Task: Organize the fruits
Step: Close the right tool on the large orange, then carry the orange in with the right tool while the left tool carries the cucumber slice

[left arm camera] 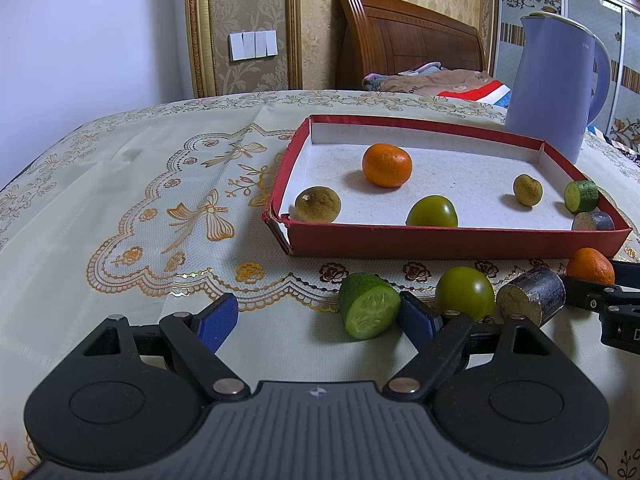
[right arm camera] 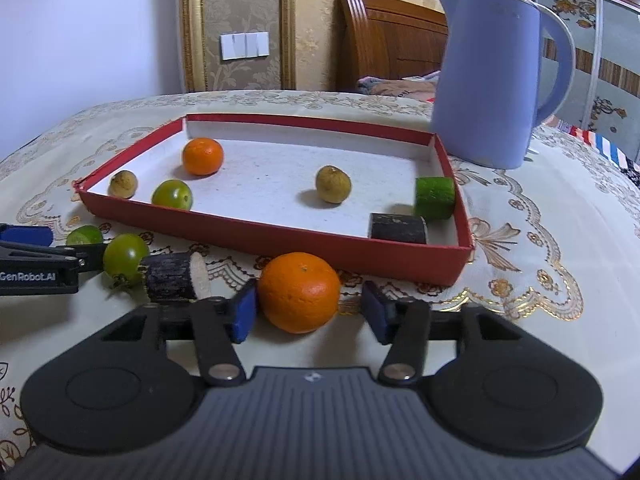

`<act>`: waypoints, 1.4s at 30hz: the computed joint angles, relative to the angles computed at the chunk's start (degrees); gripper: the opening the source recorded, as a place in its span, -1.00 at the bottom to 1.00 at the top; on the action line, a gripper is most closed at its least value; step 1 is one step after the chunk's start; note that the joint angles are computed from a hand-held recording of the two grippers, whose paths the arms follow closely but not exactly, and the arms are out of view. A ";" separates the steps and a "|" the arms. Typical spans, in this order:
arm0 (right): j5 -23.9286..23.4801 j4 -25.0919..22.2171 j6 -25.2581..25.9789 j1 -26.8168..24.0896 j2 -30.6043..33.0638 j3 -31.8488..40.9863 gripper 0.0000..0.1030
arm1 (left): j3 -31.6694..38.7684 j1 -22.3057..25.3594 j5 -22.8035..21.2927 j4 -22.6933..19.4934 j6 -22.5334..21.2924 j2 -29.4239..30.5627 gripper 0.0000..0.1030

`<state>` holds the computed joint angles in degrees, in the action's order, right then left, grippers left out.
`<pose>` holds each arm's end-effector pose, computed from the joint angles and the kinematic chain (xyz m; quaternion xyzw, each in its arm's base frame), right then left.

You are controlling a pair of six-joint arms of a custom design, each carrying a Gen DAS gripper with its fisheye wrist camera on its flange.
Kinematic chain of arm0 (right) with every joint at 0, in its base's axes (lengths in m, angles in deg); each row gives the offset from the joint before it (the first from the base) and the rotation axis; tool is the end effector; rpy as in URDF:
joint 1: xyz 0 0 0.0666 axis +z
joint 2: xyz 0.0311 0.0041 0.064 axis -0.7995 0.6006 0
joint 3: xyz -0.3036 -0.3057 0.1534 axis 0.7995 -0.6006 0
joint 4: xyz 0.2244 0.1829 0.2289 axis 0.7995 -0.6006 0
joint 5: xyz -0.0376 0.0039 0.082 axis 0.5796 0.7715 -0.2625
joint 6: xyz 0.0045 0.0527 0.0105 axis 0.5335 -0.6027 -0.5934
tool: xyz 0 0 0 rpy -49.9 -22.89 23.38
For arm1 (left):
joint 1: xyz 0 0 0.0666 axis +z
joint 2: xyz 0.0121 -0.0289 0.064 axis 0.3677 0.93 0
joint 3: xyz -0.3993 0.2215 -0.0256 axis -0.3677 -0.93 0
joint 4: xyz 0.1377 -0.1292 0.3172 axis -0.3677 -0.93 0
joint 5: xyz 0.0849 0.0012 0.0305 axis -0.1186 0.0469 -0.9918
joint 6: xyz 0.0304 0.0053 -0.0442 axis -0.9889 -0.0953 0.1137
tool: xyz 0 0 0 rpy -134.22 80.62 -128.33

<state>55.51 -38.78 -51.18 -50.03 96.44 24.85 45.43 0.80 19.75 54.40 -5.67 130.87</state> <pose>0.6164 0.0303 0.2792 0.0153 0.8889 -0.0017 0.4578 0.6695 -0.2497 0.2719 0.1010 0.8931 -0.0401 0.4364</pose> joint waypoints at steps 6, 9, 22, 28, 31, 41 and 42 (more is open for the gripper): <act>-0.29 0.28 0.15 0.02 -0.03 -0.14 -0.24 | -0.19 0.08 0.68 0.34 -0.17 -0.06 0.64; -0.13 0.47 -0.04 0.01 -0.03 -0.21 -0.24 | -0.99 0.00 1.38 1.42 -1.59 -0.42 0.45; -0.03 1.51 -2.13 -0.44 -0.27 -0.81 -0.24 | -3.74 -0.16 3.44 4.42 -4.21 -1.74 -0.44; 0.27 2.09 -2.55 -0.49 -0.41 -1.16 -0.24 | -3.83 -0.04 3.81 4.51 -4.01 -1.82 -0.44; 0.39 2.65 -2.55 -0.49 -0.49 -1.39 -0.24 | -4.13 0.02 3.81 5.05 -4.28 -1.97 -0.44; 1.99 9.02 -3.36 -0.44 -1.97 -4.54 -0.24 | -7.49 -0.48 2.53 11.78 -5.00 -3.56 -0.44; 1.99 9.51 -3.63 -0.51 -2.10 -4.78 -0.24 | -7.78 -0.49 2.59 12.50 -4.94 -3.75 -0.44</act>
